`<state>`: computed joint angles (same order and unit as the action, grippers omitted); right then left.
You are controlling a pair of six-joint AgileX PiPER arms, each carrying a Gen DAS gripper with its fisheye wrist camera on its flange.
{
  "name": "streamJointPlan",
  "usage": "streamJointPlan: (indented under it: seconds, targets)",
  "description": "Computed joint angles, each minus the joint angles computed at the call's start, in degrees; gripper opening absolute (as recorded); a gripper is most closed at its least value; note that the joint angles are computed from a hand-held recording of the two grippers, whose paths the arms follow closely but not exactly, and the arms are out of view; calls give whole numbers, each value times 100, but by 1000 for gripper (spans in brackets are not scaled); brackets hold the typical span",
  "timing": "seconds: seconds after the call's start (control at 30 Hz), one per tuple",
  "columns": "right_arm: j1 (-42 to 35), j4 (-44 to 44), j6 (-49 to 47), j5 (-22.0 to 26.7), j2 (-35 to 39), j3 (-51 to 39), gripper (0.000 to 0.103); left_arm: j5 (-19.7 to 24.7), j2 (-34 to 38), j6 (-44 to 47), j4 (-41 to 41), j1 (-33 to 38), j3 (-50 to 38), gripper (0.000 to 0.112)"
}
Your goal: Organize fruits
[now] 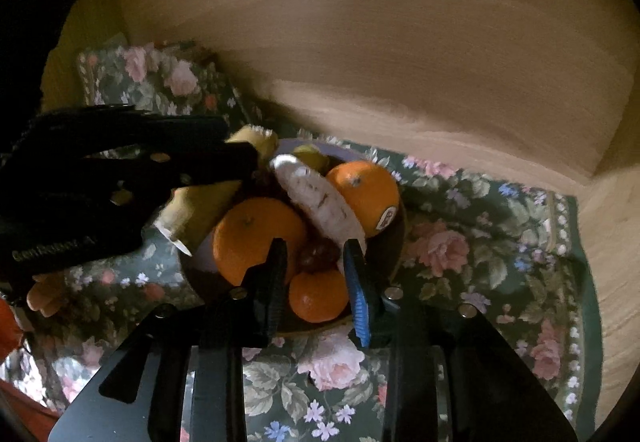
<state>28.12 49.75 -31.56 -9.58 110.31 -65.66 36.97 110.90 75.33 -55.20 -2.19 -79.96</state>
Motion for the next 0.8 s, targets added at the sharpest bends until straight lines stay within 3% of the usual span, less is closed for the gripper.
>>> streamJointPlan:
  seconds: [0.17, 0.3, 0.5, 0.67, 0.8]
  targets:
    - [303, 563, -413, -784, -795, 750, 27, -204, -878, 991, -1153, 306, 840, 35]
    - [647, 1008, -614, -1430, -1441, 1275, 27, -64, -1639, 1792, -1931, 615, 1548, 35]
    - [1654, 1843, -912, -2731, -2306, 1957, 27, 604, -2774, 2442, -2511, 1281, 2514, 39]
    - [3050, 2507, -1083, -4447, -2660, 2287, 28, 1288, -3728, 2856, -2831, 1998, 3264, 52]
    - [3975, 2816, -1018, -5621, -2659, 2353, 39, 1993, -4304, 2947, -2877, 2705, 3655, 63]
